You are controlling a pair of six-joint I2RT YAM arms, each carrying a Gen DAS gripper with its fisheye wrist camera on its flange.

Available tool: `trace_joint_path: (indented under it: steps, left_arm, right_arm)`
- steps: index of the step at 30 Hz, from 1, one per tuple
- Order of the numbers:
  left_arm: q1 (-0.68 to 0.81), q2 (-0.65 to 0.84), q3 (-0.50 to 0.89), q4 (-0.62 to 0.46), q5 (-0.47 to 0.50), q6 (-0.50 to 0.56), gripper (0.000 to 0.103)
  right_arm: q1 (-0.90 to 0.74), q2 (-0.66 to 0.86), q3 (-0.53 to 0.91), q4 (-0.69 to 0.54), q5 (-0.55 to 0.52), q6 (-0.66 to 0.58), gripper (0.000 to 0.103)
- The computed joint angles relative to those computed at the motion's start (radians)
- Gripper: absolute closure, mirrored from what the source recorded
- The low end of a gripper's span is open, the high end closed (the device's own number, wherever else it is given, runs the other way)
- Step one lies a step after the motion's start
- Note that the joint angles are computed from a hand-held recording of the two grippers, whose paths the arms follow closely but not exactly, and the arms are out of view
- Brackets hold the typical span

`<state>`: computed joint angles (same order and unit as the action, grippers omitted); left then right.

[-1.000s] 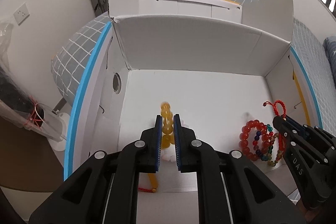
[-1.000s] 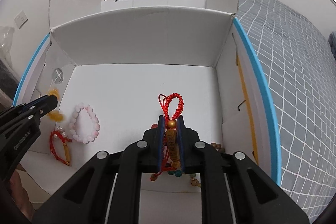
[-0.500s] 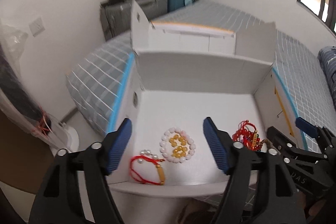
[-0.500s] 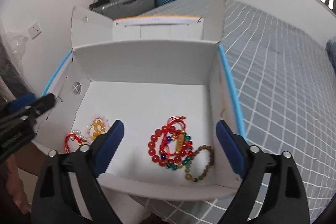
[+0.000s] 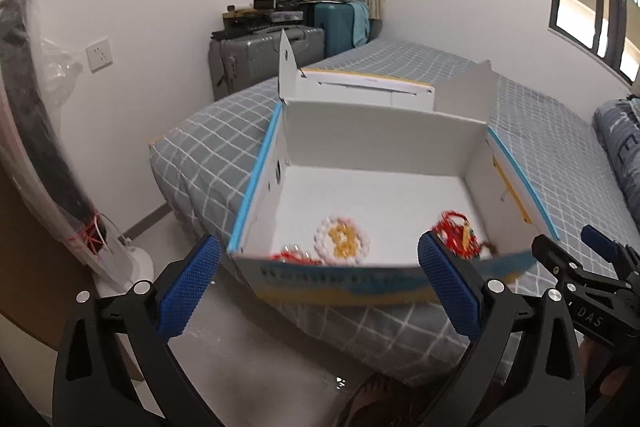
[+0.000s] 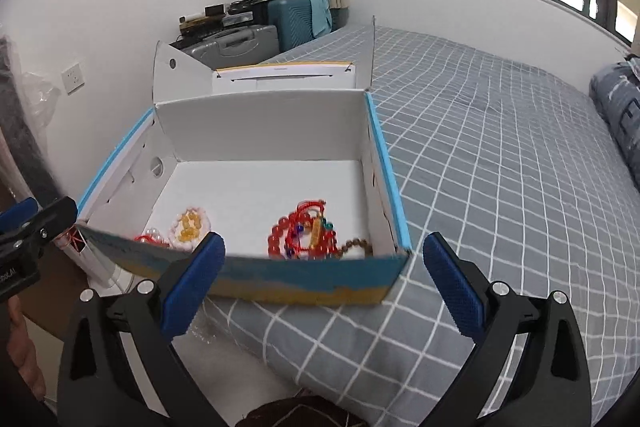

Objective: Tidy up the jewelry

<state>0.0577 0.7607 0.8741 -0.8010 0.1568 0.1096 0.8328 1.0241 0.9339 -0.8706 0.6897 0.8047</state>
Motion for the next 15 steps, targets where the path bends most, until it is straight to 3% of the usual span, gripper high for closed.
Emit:
trace_joint_path:
  steps: [6, 15]
  left_arm:
    - [0.047, -0.066, -0.051, -0.040, 0.080, 0.031, 0.006]
    - [-0.031, -0.087, -0.090, -0.003, -0.022, -0.012, 0.006]
  right_arm:
    - [0.100, -0.002, -0.025, -0.077, 0.094, 0.132, 0.008]
    - [0.098, 0.012, -0.028, -0.070, 0.101, 0.143, 0.008]
